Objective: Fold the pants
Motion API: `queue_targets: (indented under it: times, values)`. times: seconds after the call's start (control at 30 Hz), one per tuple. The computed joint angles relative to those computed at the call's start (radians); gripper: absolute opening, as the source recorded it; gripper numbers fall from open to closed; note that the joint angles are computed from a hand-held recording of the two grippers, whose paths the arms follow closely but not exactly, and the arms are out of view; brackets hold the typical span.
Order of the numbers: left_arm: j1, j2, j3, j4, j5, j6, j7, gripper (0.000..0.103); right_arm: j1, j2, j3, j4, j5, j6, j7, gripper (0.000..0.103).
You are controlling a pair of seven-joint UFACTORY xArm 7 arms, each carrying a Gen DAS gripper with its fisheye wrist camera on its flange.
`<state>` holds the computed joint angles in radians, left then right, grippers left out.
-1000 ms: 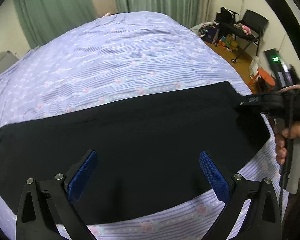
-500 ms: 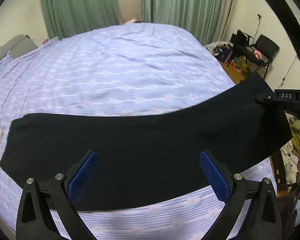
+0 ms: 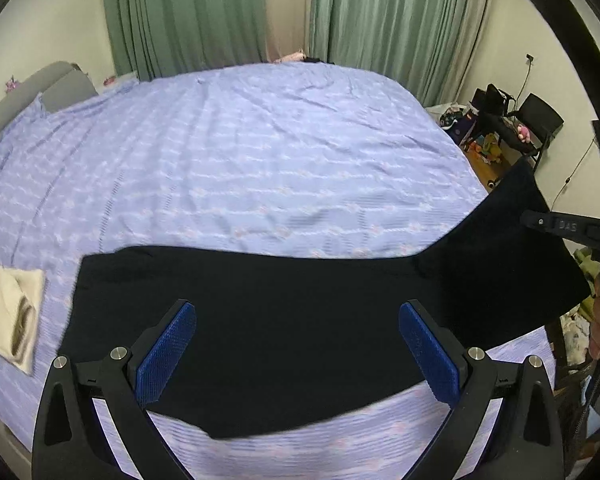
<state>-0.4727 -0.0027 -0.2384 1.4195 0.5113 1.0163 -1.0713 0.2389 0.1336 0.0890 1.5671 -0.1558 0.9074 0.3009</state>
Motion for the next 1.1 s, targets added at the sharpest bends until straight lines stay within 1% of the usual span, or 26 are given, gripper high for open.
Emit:
queue_targets:
  times: [0.1, 0.2, 0.33, 0.43, 0.53, 0.7, 0.8, 0.9, 0.93, 0.97, 1.0, 1.03, 1.1]
  values:
    - [0.037, -0.077, 0.024, -0.088, -0.039, -0.055, 0.042, 0.103, 0.054, 0.054, 0.018, 0.075, -0.066, 0.058, 0.069, 0.008]
    - [0.083, -0.139, 0.037, -0.168, -0.094, -0.095, 0.097, 0.103, 0.113, 0.121, 0.026, 0.144, -0.106, 0.105, 0.122, 0.008]
    - [0.137, -0.200, 0.049, -0.261, -0.162, -0.125, 0.178, 0.103, 0.181, 0.212, 0.026, 0.219, -0.119, 0.164, 0.159, 0.008]
    - [0.173, -0.238, 0.056, -0.334, -0.211, -0.152, 0.220, 0.103, 0.220, 0.285, 0.028, 0.274, -0.097, 0.207, 0.166, 0.008]
    - [0.203, -0.259, 0.068, -0.397, -0.257, -0.180, 0.266, 0.103, 0.255, 0.347, 0.026, 0.314, -0.074, 0.227, 0.175, 0.008]
    - [0.245, -0.279, 0.086, -0.477, -0.330, -0.205, 0.310, 0.103, 0.296, 0.440, 0.030, 0.362, -0.022, 0.234, 0.183, 0.008]
    - [0.268, -0.296, 0.087, -0.519, -0.343, -0.214, 0.314, 0.103, 0.313, 0.472, 0.035, 0.363, 0.005, 0.215, 0.175, 0.008]
    - [0.286, -0.308, 0.081, -0.544, -0.337, -0.209, 0.310, 0.103, 0.333, 0.494, 0.031, 0.371, 0.008, 0.224, 0.167, 0.009]
    - [0.291, -0.311, 0.081, -0.551, -0.335, -0.210, 0.310, 0.103, 0.332, 0.494, 0.036, 0.359, 0.021, 0.207, 0.161, 0.010]
    - [0.296, -0.315, 0.080, -0.556, -0.331, -0.208, 0.309, 0.103, 0.334, 0.496, 0.036, 0.355, 0.027, 0.197, 0.160, 0.013]
    - [0.300, -0.319, 0.078, -0.562, -0.326, -0.206, 0.309, 0.103, 0.333, 0.494, 0.040, 0.342, 0.037, 0.172, 0.161, 0.020]
    - [0.303, -0.322, 0.078, -0.565, -0.323, -0.207, 0.311, 0.103, 0.328, 0.485, 0.044, 0.322, 0.050, 0.146, 0.157, 0.024]
    - [0.307, -0.331, 0.077, -0.574, -0.319, -0.208, 0.315, 0.103, 0.309, 0.453, 0.062, 0.266, 0.097, 0.073, 0.152, 0.044]
